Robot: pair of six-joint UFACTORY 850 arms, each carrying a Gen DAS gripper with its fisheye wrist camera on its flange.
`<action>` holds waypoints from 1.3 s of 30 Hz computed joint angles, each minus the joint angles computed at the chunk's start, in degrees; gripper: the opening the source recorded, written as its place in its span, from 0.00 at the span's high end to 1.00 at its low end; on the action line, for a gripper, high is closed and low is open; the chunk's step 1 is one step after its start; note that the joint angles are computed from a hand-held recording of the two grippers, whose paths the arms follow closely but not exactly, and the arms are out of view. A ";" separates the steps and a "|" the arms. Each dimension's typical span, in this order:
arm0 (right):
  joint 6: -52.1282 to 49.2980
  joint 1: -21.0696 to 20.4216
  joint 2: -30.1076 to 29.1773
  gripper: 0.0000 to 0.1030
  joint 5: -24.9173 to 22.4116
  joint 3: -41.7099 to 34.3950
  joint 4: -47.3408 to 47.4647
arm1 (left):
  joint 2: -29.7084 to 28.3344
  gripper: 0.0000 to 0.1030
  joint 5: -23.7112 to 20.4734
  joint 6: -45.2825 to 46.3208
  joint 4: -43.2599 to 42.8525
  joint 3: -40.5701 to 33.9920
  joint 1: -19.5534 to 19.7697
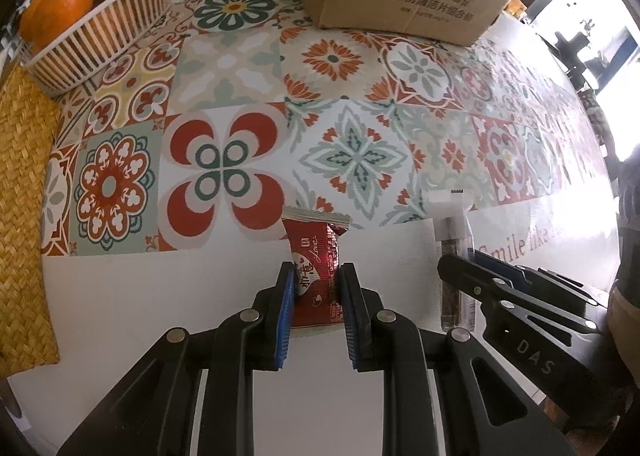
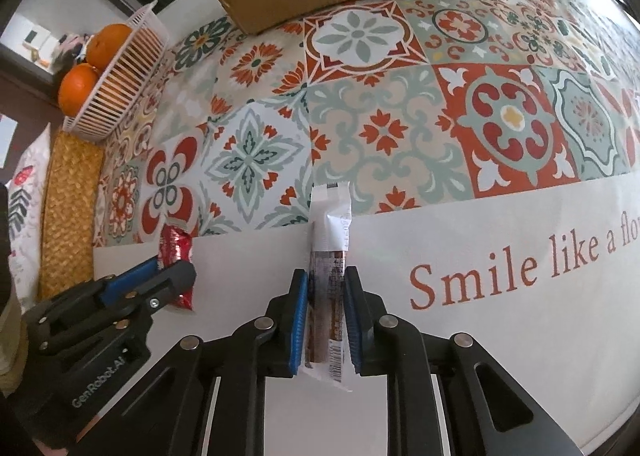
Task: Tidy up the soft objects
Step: 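Lift and carry the red packet with left tool while right tool carries the tube snack to the box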
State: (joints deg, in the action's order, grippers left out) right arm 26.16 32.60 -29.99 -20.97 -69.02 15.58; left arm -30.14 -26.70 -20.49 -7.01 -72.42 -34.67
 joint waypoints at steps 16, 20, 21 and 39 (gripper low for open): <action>-2.77 -2.16 7.35 0.82 5.02 4.13 0.39 | 1.96 0.78 2.67 -3.68 3.79 -3.09 -1.74; -2.60 -2.79 8.75 0.82 6.36 4.02 -1.17 | 2.26 0.78 3.22 -8.05 8.70 -4.91 -2.30; -2.29 -3.03 9.22 0.82 6.76 4.02 -1.98 | 2.32 0.78 3.41 -8.59 9.29 -5.32 -2.32; -20.61 -8.11 12.49 0.82 11.82 -0.04 10.15 | -1.51 0.78 1.82 -21.59 23.36 -19.68 -3.08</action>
